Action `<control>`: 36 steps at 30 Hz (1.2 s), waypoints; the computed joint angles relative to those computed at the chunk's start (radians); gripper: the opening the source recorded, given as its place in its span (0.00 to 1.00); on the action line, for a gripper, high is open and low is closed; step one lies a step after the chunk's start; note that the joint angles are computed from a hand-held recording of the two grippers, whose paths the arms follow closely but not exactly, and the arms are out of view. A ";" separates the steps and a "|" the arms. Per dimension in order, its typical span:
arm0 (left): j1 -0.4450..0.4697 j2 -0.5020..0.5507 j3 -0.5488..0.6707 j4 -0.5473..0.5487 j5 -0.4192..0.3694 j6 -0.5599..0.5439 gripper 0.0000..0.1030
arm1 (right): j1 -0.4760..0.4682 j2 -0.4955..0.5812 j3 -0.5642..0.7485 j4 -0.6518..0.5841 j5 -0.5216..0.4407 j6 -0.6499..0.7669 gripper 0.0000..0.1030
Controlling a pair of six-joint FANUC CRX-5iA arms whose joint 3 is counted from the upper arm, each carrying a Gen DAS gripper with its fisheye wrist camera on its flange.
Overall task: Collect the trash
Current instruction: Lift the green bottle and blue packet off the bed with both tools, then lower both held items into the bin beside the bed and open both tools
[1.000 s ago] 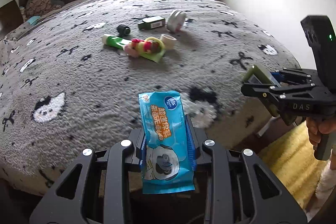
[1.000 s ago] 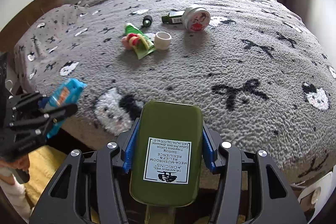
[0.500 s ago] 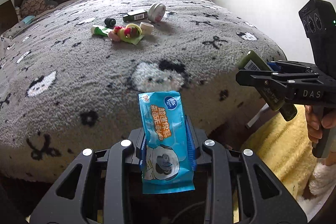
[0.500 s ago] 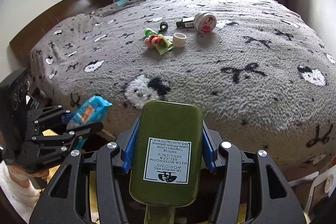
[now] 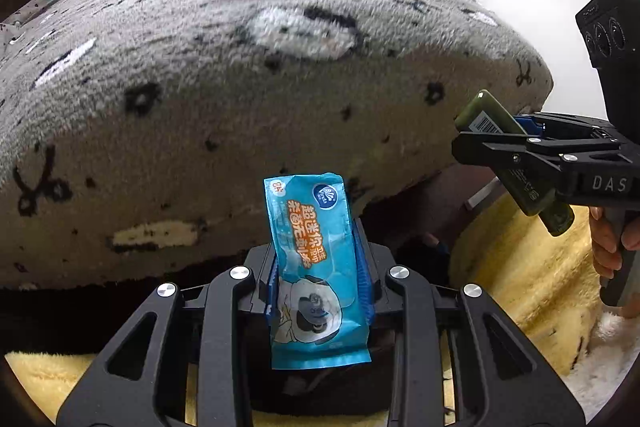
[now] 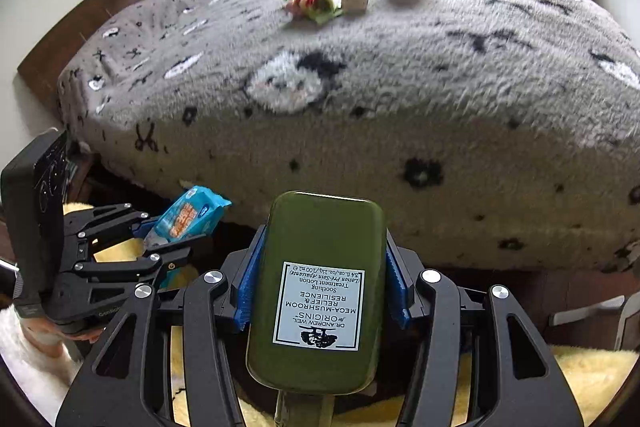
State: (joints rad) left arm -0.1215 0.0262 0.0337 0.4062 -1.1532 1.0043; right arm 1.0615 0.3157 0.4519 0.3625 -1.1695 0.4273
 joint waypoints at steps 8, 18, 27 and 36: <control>-0.006 0.037 -0.033 -0.062 -0.021 0.054 0.28 | -0.009 0.035 0.000 -0.103 -0.008 0.004 0.51; -0.012 0.111 -0.044 -0.080 -0.100 0.079 0.28 | -0.042 0.038 -0.061 -0.218 0.035 -0.001 0.51; -0.002 0.162 -0.033 -0.070 -0.161 0.096 0.28 | -0.069 0.051 -0.069 -0.314 0.049 0.029 0.51; -0.013 0.172 -0.039 -0.067 -0.167 0.098 0.29 | -0.081 0.107 -0.001 -0.362 0.012 0.074 0.52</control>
State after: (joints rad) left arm -0.1342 0.1979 -0.0051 0.3393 -1.3207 1.1018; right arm 0.9803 0.4225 0.4507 0.0007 -1.1570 0.5010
